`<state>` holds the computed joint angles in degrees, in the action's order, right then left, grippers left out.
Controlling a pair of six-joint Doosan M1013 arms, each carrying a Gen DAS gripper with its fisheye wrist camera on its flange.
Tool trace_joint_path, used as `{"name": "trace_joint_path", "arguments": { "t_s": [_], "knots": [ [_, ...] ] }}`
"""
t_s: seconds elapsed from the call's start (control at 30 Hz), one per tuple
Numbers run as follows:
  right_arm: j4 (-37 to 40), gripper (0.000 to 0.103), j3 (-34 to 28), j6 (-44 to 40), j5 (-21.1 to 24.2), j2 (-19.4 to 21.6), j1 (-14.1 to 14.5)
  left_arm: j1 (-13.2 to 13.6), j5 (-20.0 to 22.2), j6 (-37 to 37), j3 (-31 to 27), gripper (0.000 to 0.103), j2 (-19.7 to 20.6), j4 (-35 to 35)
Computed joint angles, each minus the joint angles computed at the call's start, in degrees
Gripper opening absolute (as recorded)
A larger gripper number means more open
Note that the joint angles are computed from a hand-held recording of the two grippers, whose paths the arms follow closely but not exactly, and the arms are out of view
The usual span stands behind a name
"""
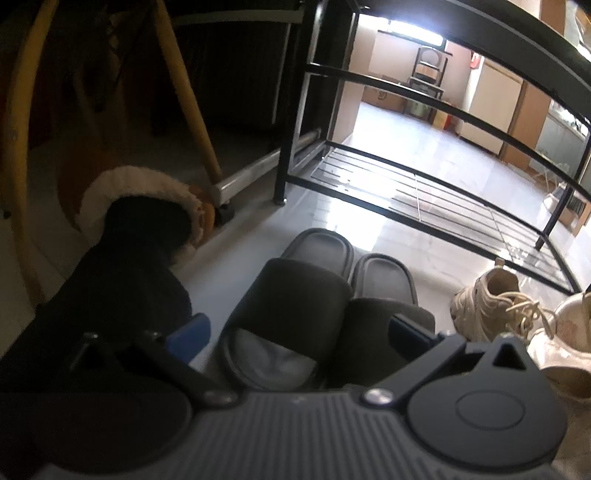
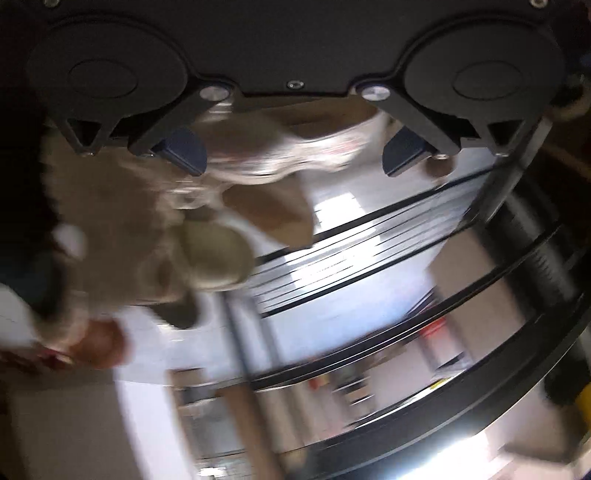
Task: Organize scattered shoes
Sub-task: 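Move both tools away from the slides toward the shoe pile, then reach the left tool into the pile and close on the beige sneaker heel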
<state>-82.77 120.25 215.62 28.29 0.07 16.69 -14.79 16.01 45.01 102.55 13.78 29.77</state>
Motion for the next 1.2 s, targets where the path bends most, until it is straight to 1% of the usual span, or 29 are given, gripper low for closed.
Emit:
{"name": "trace_joint_path", "arguments": {
  "t_s": [0.03, 0.1, 0.13, 0.17, 0.3, 0.37, 0.4, 0.47, 0.53, 0.57, 0.63, 0.77, 0.93, 1.0, 1.1, 1.13, 1.2],
  "knots": [
    [-2.3, 0.103, 1.1, 4.2, 2.1, -0.3, 0.2, -0.3, 0.4, -1.4, 0.0, 0.102, 0.0, 1.9],
    [-3.8, 0.103, 2.4, 10.1, 3.2, -0.4, -0.1, -0.9, 1.5, -3.3, -0.2, 0.102, 0.1, 4.0],
    [-4.1, 0.103, 2.6, 11.2, 2.6, -0.5, -0.4, -1.2, 2.0, -4.2, -0.3, 0.102, 0.1, 4.7],
    [-5.0, 0.103, 3.0, 13.5, 1.1, -0.4, -1.1, -1.5, 2.4, -5.5, -0.3, 0.102, 0.2, 5.9],
    [-12.1, 0.103, 3.8, 19.5, -3.1, -0.1, -2.4, -3.3, 3.9, -13.8, 0.0, 0.102, 0.0, 15.8],
    [-15.7, 0.103, 4.1, 23.0, -4.9, 0.1, -2.9, -4.4, 5.4, -14.0, -0.1, 0.102, 0.1, 18.8],
    [-16.3, 0.103, 4.3, 23.8, -5.4, 0.0, -3.0, -5.3, 6.6, -13.2, -0.2, 0.102, 0.2, 20.6],
    [-18.1, 0.103, 4.4, 26.4, -6.5, 0.2, -3.7, -6.3, 7.7, -12.6, -0.2, 0.102, 0.4, 22.7],
    [-16.4, 0.103, 4.2, 25.2, -6.7, 0.2, -3.6, -7.8, 9.0, -12.1, 0.0, 0.102, 0.6, 26.1],
    [-14.0, 0.103, 4.0, 23.5, -6.5, 0.3, -3.6, -8.5, 9.2, -12.1, 0.2, 0.102, 0.7, 27.9],
    [-10.7, 0.103, 4.0, 21.4, -6.4, 0.1, -3.7, -9.5, 8.9, -12.3, 0.7, 0.102, 0.8, 31.0],
    [-10.2, 0.103, 4.5, 22.4, -7.0, -0.5, -4.1, -9.9, 7.9, -10.6, 0.8, 0.102, 1.0, 29.7],
    [-11.1, 0.103, 4.3, 22.9, -7.0, -0.1, -4.1, -9.8, 8.3, -8.5, 0.4, 0.102, 1.2, 26.2],
    [-11.9, 0.103, 4.1, 22.8, -4.9, 0.0, -3.3, -9.8, 8.8, -5.1, -0.5, 0.102, 1.5, 22.6],
    [-13.6, 0.103, 4.1, 23.2, -1.9, 0.0, -2.2, -10.1, 8.2, -0.7, -1.9, 0.102, 1.8, 17.0],
    [-13.4, 0.103, 4.0, 22.3, 1.8, 0.0, -1.0, -10.2, 7.7, 2.0, -2.7, 0.102, 2.0, 13.3],
    [-12.9, 0.103, 4.0, 21.1, 5.6, 0.0, 0.1, -10.4, 6.6, 6.8, -3.9, 0.102, 2.4, 6.8]
  ]
}}
